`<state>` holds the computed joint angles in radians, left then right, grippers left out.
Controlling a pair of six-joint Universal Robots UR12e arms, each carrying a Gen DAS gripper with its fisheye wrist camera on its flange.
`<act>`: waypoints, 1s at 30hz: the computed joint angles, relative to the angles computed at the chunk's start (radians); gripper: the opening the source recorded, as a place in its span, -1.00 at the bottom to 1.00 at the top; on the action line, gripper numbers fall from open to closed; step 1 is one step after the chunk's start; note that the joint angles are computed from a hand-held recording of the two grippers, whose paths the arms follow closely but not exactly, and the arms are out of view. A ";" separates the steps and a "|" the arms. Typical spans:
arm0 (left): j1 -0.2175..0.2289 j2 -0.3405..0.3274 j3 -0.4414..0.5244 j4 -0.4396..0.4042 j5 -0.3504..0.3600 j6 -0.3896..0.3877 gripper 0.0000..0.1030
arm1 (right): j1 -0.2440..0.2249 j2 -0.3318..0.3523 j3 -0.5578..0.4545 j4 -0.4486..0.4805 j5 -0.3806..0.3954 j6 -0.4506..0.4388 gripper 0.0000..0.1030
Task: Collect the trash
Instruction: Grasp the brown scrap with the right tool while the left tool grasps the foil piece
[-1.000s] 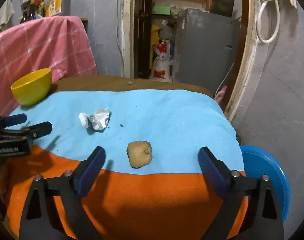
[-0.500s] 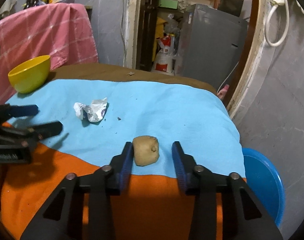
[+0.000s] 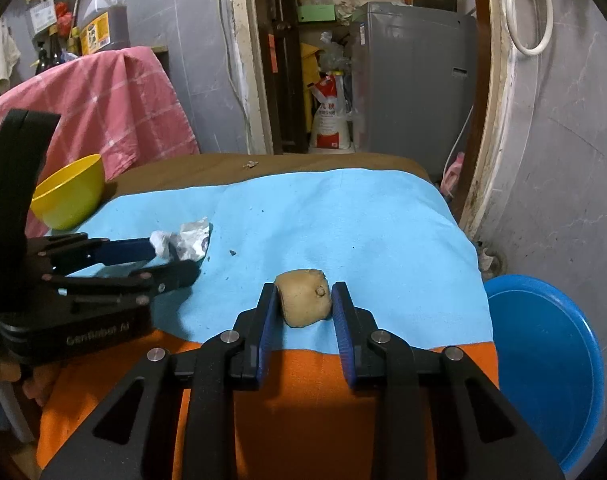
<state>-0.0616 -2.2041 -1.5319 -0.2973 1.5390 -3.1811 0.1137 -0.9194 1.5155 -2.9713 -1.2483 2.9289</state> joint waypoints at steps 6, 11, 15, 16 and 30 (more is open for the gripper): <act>0.009 -0.001 0.005 0.002 -0.035 -0.024 -0.54 | 0.004 0.000 0.004 -0.012 -0.021 -0.014 -0.51; 0.010 0.001 0.002 0.012 -0.043 -0.031 -0.72 | 0.007 0.001 0.005 -0.019 -0.027 -0.017 -0.51; 0.009 0.005 -0.006 0.023 -0.052 -0.047 -0.74 | 0.008 0.001 0.006 -0.021 -0.025 -0.012 -0.51; 0.009 0.006 -0.009 0.030 -0.057 -0.050 -0.75 | 0.008 0.001 0.006 -0.021 -0.026 -0.012 -0.51; 0.018 0.018 -0.046 0.124 -0.098 -0.086 -0.79 | 0.006 -0.001 0.012 -0.043 -0.017 0.001 -0.52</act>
